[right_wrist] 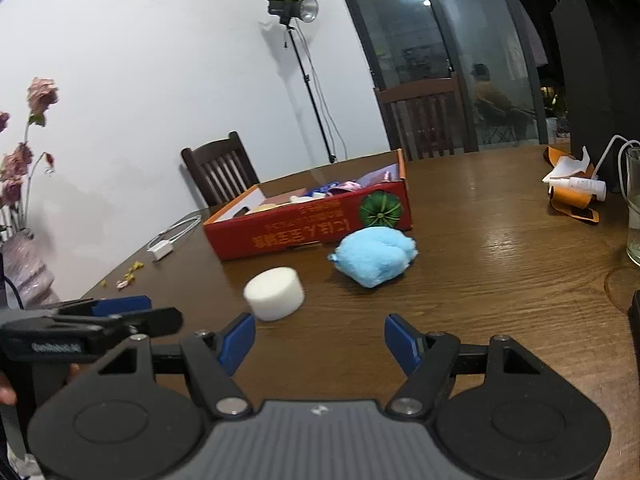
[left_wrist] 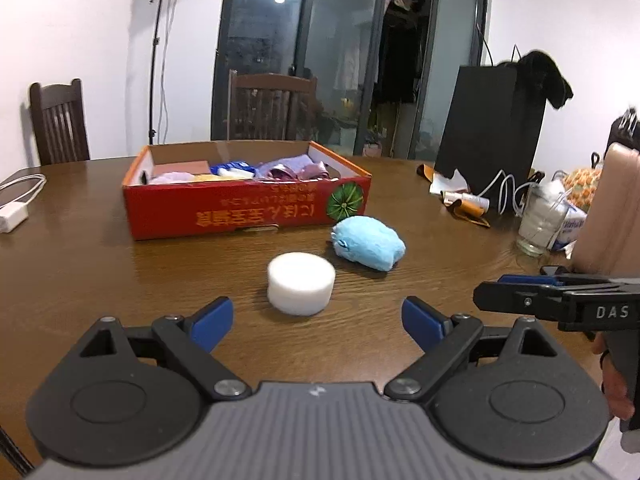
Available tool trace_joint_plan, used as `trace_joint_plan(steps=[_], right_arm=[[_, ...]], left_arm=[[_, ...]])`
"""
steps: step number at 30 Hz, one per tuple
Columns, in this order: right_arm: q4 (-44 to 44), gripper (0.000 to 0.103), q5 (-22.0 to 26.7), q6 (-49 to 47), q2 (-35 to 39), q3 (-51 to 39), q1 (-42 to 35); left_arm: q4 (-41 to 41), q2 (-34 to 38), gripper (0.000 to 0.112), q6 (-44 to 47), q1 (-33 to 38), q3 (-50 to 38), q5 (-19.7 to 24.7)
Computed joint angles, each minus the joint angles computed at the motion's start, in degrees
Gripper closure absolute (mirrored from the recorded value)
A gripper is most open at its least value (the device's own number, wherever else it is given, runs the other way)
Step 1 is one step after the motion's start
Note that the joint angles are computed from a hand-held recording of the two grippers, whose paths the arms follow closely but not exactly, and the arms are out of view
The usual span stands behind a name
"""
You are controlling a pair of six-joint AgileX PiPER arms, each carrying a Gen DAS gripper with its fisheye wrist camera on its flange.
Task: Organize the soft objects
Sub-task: 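Move both grippers back toward the white foam puck, then grasp the white foam puck with the left gripper while the right gripper grasps it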
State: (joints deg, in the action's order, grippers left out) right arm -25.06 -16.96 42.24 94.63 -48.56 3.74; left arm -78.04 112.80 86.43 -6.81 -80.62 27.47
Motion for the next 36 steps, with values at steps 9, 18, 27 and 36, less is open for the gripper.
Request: trace_joint_plan(steps=[9, 18, 27, 36], right_arm=[[-19.8, 0.034, 0.2, 19.5, 8.3, -10.8, -3.8], [-51.2, 0.054, -4.5, 56.6, 24.1, -31.8, -3.8], [-61.1, 0.076, -6.9, 70.7, 32.8, -42.1, -2.5], [-60.3, 0.079, -6.4, 68.6, 33.1, -42.4, -2.4]], left_arm=[[13.7, 12.0, 0.049, -20.1, -2.4, -16.8, -0.6], [22.3, 26.5, 0.070, -45.3, 3.6, -41.9, 16.9], [23.6, 44.3, 0.082, -57.5, 6.5, -72.1, 34.3], [20.3, 38.9, 0.086, -49.5, 6.1, -61.0, 30.1]])
